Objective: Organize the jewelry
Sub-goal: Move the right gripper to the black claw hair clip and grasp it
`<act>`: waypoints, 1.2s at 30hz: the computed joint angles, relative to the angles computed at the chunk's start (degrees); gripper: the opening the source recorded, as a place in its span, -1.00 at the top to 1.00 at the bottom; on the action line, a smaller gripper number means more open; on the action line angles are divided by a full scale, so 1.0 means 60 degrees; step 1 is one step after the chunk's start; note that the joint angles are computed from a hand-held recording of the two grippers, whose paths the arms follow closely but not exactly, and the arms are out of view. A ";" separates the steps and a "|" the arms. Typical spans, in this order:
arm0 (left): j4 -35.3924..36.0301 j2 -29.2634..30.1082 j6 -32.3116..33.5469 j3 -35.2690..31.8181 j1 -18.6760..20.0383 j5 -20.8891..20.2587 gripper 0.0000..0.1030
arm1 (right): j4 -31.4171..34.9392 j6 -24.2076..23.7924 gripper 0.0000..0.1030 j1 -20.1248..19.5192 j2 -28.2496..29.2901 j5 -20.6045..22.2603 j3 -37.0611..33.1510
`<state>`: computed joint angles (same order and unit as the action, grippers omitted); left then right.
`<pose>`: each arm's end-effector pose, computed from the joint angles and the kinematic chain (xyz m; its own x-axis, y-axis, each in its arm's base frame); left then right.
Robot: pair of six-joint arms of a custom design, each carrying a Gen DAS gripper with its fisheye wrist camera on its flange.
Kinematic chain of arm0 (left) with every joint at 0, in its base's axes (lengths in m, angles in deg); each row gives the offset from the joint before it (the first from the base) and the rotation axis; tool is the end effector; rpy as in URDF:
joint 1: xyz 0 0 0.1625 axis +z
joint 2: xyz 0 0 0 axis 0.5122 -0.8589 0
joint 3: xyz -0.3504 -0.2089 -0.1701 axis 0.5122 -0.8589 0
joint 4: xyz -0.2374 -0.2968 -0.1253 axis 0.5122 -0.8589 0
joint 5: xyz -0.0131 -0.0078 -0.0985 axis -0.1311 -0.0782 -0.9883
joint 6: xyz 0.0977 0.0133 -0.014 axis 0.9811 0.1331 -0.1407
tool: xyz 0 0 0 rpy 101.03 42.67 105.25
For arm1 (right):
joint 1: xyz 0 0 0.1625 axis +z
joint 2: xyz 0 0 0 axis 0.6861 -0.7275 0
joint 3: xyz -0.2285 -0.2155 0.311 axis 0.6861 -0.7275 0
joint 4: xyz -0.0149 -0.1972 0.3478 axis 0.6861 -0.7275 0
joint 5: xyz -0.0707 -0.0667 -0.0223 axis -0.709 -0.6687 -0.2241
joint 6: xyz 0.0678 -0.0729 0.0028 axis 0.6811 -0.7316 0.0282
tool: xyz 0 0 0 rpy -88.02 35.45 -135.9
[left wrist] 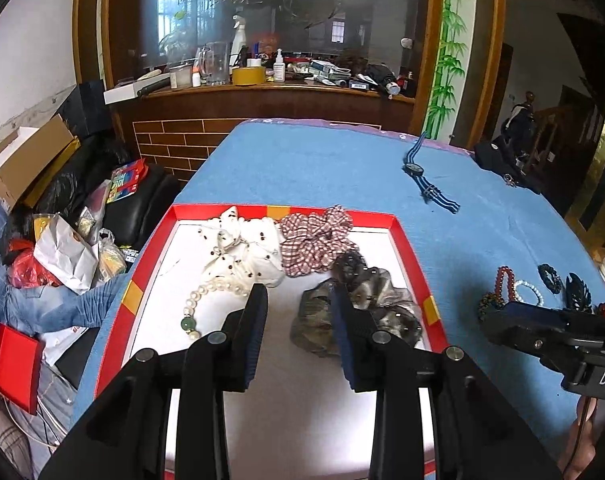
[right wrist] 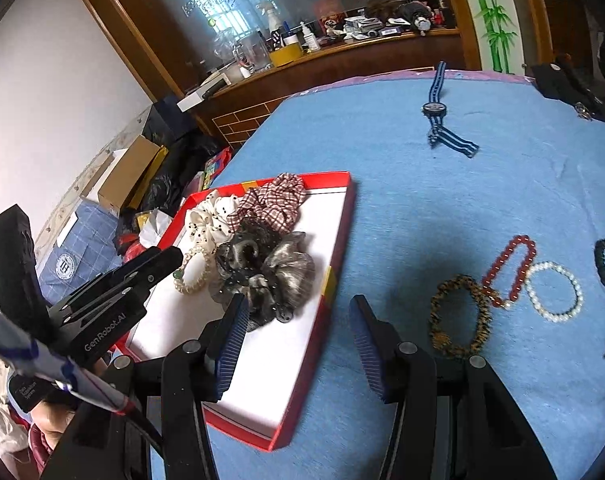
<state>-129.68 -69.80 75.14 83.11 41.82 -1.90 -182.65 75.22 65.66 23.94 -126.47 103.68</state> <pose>-0.0637 -0.7691 0.2641 -0.6356 0.5189 -0.5716 0.7506 0.5886 -0.3003 0.3092 -0.6639 -0.0026 -0.9251 0.1883 0.3298 -0.1181 0.6827 -0.7211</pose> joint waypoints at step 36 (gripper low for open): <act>-0.0758 -0.0629 0.0381 0.2322 -0.1021 -0.0172 0.36 | -0.3317 0.0446 -0.09 -0.0364 -0.1979 -0.0810 0.3967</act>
